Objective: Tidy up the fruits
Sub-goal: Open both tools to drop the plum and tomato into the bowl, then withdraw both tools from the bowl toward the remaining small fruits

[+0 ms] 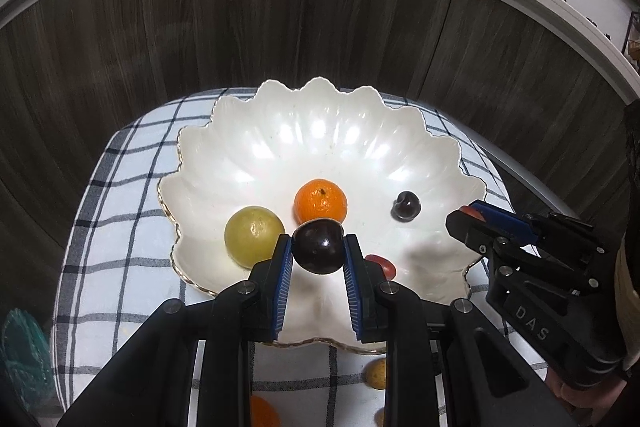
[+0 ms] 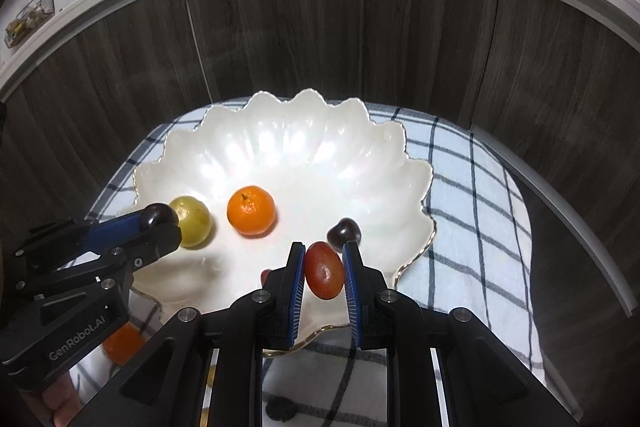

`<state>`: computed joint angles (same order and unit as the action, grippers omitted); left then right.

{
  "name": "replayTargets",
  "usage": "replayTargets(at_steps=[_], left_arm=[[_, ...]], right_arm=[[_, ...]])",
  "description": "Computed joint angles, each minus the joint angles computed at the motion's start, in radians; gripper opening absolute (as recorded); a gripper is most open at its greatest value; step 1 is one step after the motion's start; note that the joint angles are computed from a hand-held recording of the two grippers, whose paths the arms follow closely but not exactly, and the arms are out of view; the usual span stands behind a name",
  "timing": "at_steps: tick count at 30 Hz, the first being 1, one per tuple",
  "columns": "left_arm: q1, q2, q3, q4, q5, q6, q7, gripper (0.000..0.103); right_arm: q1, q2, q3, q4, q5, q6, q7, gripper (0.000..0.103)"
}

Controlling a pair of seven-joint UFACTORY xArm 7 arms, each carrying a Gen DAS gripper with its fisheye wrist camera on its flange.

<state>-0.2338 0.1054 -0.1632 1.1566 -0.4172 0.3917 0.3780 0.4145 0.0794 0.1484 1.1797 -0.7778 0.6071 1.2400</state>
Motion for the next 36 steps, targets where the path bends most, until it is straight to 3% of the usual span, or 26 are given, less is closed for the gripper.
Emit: replayTargets(at_steps=[2, 3, 5, 7, 9, 11, 14, 20, 36], left_arm=[[-0.001, 0.002, 0.001, 0.001, 0.006, 0.004, -0.003, 0.041], [-0.003, -0.001, 0.003, -0.006, 0.016, -0.011, -0.016, 0.054], [-0.002, -0.003, 0.004, -0.011, 0.016, -0.026, -0.025, 0.058], [-0.002, 0.002, 0.007, -0.003, 0.032, -0.015, -0.043, 0.059], [-0.001, 0.002, 0.007, -0.004, 0.040, -0.017, -0.052, 0.061], [-0.001, -0.001, 0.007, -0.008, 0.051, -0.021, -0.058, 0.067], [-0.002, -0.007, 0.008, -0.013, 0.063, -0.028, -0.066, 0.074], [-0.001, -0.015, 0.012, -0.010, 0.081, -0.023, -0.085, 0.079], [-0.005, -0.112, 0.035, -0.066, 0.082, -0.031, -0.074, 0.081]], right_arm=[[0.002, 0.005, 0.000, 0.004, -0.001, 0.007, 0.001, 0.021], [0.004, 0.008, 0.001, 0.007, -0.002, 0.015, 0.000, 0.021], [0.014, 0.020, 0.003, 0.028, -0.010, 0.063, -0.002, 0.025], [0.022, 0.025, 0.000, 0.038, -0.018, 0.093, 0.006, 0.039], [0.027, 0.020, -0.002, 0.038, -0.038, 0.111, 0.033, 0.060], [0.031, 0.013, -0.002, 0.037, -0.064, 0.128, 0.063, 0.067], [0.030, 0.008, 0.002, 0.042, -0.084, 0.146, 0.074, 0.067], [0.024, -0.008, 0.009, 0.038, -0.100, 0.150, 0.093, 0.067], [0.029, -0.051, 0.045, 0.040, -0.133, 0.189, 0.124, 0.067]])
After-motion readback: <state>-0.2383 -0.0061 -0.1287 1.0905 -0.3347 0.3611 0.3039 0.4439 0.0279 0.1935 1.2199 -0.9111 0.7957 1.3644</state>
